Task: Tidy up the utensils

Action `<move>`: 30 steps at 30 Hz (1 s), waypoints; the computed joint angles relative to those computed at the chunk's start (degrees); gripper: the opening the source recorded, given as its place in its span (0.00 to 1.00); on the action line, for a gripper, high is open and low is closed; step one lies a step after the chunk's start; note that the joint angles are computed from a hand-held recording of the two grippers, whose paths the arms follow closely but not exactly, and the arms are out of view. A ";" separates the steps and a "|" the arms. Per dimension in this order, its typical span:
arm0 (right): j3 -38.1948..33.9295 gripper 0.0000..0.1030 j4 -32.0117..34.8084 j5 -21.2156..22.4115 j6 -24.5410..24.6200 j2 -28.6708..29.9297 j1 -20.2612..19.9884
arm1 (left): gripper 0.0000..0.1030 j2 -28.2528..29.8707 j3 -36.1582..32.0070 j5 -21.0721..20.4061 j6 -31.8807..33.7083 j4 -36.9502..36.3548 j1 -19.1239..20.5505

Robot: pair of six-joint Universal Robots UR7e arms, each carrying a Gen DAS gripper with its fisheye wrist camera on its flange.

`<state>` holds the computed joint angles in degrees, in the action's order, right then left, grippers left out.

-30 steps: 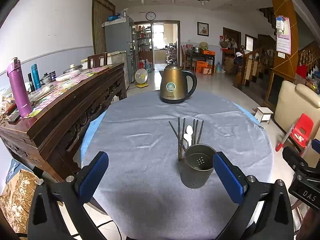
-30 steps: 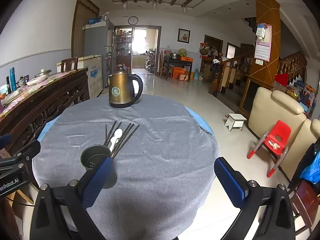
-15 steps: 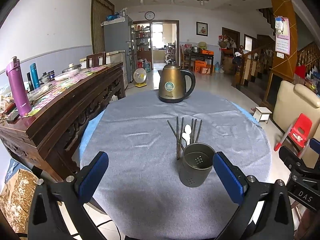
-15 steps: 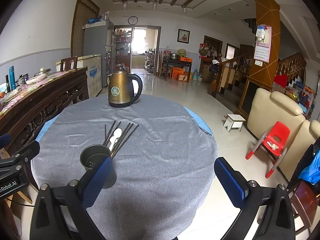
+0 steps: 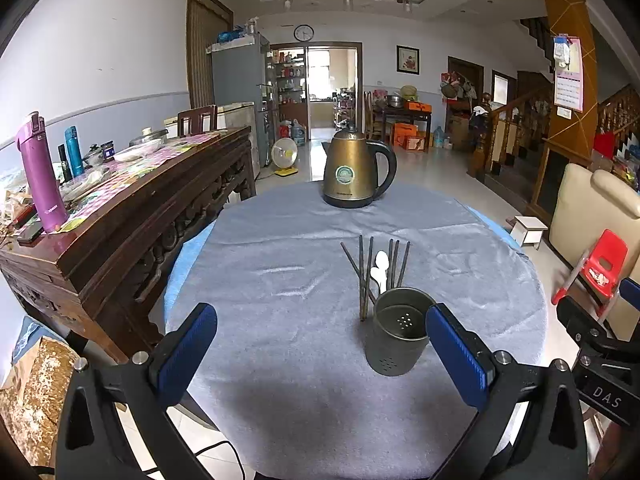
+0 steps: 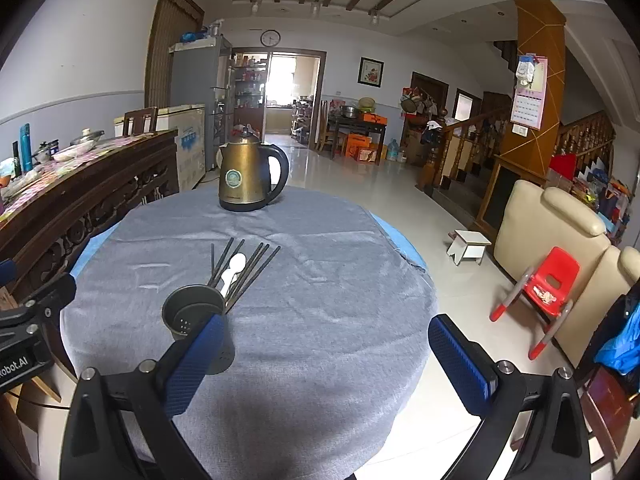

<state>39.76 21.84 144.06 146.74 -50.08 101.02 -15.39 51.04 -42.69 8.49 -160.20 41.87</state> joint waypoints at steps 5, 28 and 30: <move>-0.22 1.00 0.48 0.10 0.29 0.12 0.01 | 1.00 0.41 -0.55 0.77 0.17 0.25 0.08; -5.29 1.00 6.93 0.22 3.75 3.23 0.30 | 1.00 0.08 0.11 2.90 -1.47 1.99 0.62; -5.47 1.00 7.29 0.22 4.01 3.41 0.23 | 1.00 0.11 0.30 3.32 -1.58 1.91 0.56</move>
